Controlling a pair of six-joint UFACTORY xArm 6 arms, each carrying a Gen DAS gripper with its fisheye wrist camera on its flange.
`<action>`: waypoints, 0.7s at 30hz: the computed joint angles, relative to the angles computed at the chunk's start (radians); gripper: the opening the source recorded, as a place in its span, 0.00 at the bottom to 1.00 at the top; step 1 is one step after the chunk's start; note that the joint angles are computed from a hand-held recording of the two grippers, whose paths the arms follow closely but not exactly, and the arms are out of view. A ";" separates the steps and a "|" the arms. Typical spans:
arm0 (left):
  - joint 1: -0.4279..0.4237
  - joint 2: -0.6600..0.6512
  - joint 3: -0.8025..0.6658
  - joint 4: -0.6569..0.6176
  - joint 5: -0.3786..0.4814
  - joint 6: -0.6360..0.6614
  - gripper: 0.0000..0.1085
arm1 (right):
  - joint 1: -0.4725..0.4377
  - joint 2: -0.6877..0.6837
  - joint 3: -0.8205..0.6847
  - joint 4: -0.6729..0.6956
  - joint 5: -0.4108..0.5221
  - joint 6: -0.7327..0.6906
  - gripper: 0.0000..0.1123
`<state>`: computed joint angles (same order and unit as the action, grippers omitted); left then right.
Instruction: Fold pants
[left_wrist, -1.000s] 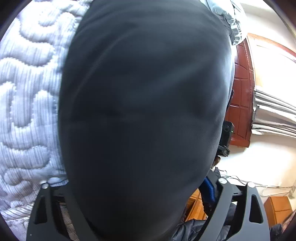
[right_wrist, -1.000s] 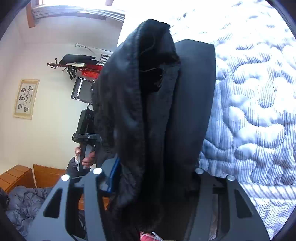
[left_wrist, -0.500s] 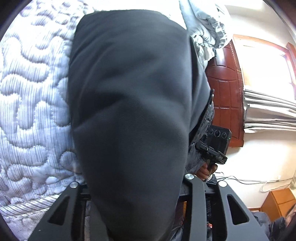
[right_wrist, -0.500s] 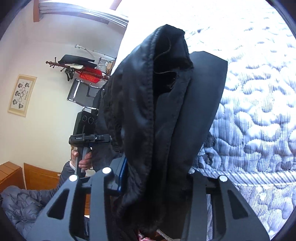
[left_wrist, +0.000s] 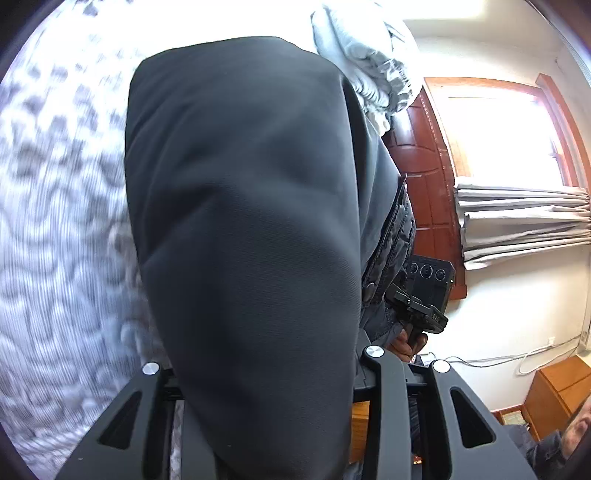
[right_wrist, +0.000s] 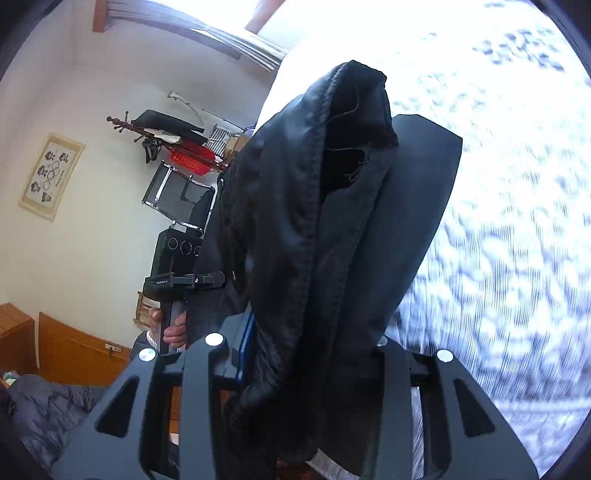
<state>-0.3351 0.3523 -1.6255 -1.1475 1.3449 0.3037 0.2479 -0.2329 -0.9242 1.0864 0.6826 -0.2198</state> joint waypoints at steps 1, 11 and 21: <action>0.002 0.023 -0.038 0.002 -0.003 -0.004 0.32 | -0.010 0.026 -0.033 -0.007 0.009 -0.004 0.32; 0.008 0.243 -0.349 0.044 -0.022 -0.105 0.32 | -0.116 0.325 -0.332 0.009 0.149 -0.063 0.33; 0.009 0.365 -0.431 0.052 -0.048 -0.153 0.35 | -0.171 0.496 -0.459 0.016 0.228 -0.036 0.34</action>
